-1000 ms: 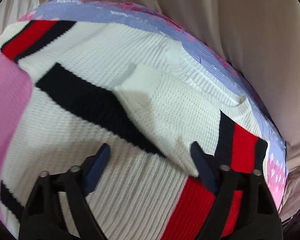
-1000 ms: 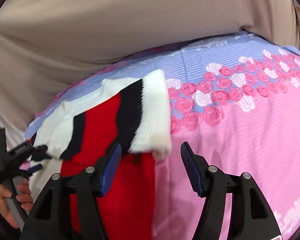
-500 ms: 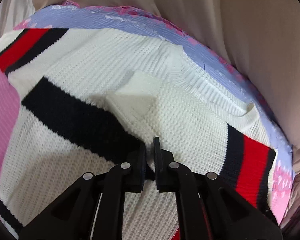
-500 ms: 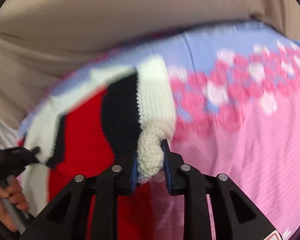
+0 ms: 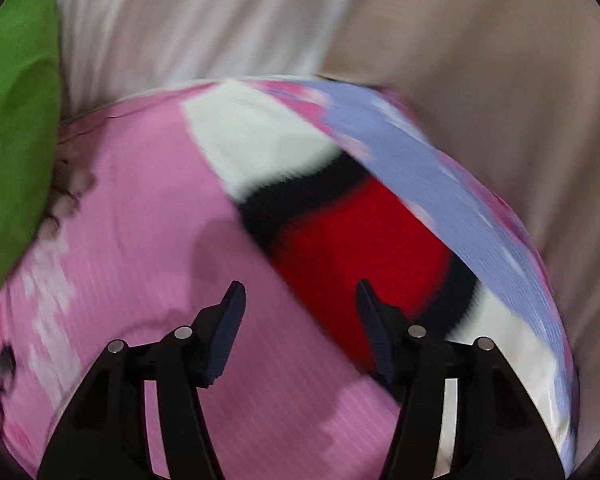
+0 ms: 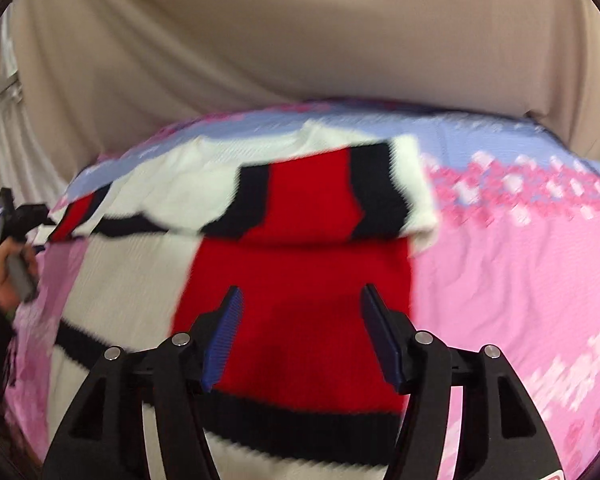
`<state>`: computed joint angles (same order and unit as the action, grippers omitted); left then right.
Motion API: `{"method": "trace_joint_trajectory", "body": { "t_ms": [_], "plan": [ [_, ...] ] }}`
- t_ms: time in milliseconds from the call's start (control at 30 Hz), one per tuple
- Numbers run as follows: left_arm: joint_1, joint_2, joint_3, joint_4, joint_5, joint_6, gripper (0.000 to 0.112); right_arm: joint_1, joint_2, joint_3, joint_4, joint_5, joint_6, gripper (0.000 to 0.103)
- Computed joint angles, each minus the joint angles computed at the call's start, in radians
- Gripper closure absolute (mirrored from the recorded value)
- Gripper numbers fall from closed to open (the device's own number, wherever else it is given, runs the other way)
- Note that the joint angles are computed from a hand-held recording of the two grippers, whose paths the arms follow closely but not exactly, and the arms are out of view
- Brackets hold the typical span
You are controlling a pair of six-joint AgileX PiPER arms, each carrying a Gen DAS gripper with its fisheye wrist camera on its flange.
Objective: Fold small clothes
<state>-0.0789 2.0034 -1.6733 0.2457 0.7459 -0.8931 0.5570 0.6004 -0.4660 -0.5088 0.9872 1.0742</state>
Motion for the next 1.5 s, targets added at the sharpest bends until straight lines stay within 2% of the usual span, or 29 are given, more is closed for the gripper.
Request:
{"method": "trace_joint_trajectory", "body": {
  "t_ms": [100,133,200,233,267,300,333,467,533,667,733,800,833,867,933,1000,1067,1133,1167,1233,1333,1400,1467,1500],
  "plan": [
    [0.112,0.116,-0.149,-0.028,0.055,0.055,0.058,0.249,0.101,0.012,-0.034,0.012,0.264,0.043],
    [0.133,0.174,-0.224,-0.059,0.087,0.110,0.060,0.279,0.142,0.008,-0.032,-0.004,0.295,0.043],
    [0.130,0.224,-0.306,-0.021,0.127,0.156,0.065,0.345,0.221,-0.007,-0.035,-0.028,0.355,0.043],
    [0.123,0.258,-0.368,-0.017,0.168,0.192,0.072,0.357,0.253,-0.016,-0.034,-0.041,0.364,0.043],
    [0.105,0.275,-0.401,-0.010,0.183,0.201,0.094,0.367,0.279,-0.029,-0.035,-0.048,0.367,0.043],
    [0.103,0.292,-0.448,-0.043,0.209,0.241,0.103,0.385,0.297,-0.037,-0.043,-0.050,0.385,0.042],
    [0.104,0.288,-0.464,-0.052,0.219,0.254,0.103,0.390,0.312,-0.047,-0.049,-0.050,0.392,0.041],
    [-0.003,0.120,-0.360,-0.028,0.103,0.252,0.104,0.393,0.315,-0.055,-0.072,-0.051,0.434,0.040],
    [-0.085,0.037,-0.323,-0.039,0.073,0.273,0.104,0.342,0.287,-0.052,-0.057,-0.065,0.401,0.040],
    [-0.368,-0.085,-0.258,-0.087,0.029,0.322,0.104,0.272,0.231,-0.061,-0.051,-0.032,0.339,0.040],
    [-0.540,-0.087,-0.244,-0.076,0.036,0.322,0.101,0.229,0.180,-0.059,-0.053,0.008,0.295,0.038],
    [-0.647,-0.039,-0.253,-0.134,0.050,0.350,0.096,0.187,0.141,-0.050,-0.061,0.048,0.253,0.035],
    [-0.692,-0.016,-0.245,-0.146,0.064,0.348,0.079,0.126,0.121,-0.044,-0.042,0.047,0.189,0.035],
    [-0.738,0.009,-0.230,-0.145,0.084,0.325,0.071,0.029,0.102,-0.039,-0.001,0.025,0.089,0.035],
    [-0.779,-0.010,-0.111,-0.136,0.042,0.258,0.072,-0.171,0.080,-0.034,0.075,-0.026,-0.111,0.035],
    [-0.764,-0.062,0.017,-0.166,-0.014,0.226,0.072,-0.349,0.090,-0.042,0.162,-0.111,-0.311,0.034],
    [-0.720,-0.134,0.149,-0.176,-0.072,0.164,0.071,-0.496,0.158,-0.060,0.279,-0.220,-0.511,0.030],
    [-0.669,-0.176,0.232,-0.167,-0.105,0.111,0.070,-0.610,0.274,-0.079,0.462,-0.363,-0.711,0.029],
    [-0.631,-0.176,0.241,-0.168,-0.106,0.096,0.068,-0.639,0.337,-0.095,0.533,-0.415,-0.780,0.029],
    [-0.561,-0.182,0.261,-0.174,-0.100,0.088,0.068,-0.630,0.487,-0.150,0.554,-0.511,-0.798,0.029],
    [-0.485,-0.180,0.264,-0.199,-0.102,0.109,0.068,-0.511,0.665,-0.249,0.315,-0.599,-0.565,0.029],
    [-0.454,-0.168,0.248,-0.197,-0.090,0.107,0.068,-0.428,0.804,-0.358,0.129,-0.581,-0.393,0.026],
    [-0.432,-0.164,0.246,-0.214,-0.091,0.118,0.068,-0.377,0.917,-0.445,0.015,-0.556,-0.311,0.026],
    [-0.429,-0.159,0.241,-0.208,-0.086,0.111,0.068,-0.360,0.970,-0.485,-0.042,-0.543,-0.270,0.031]
  ]
}}
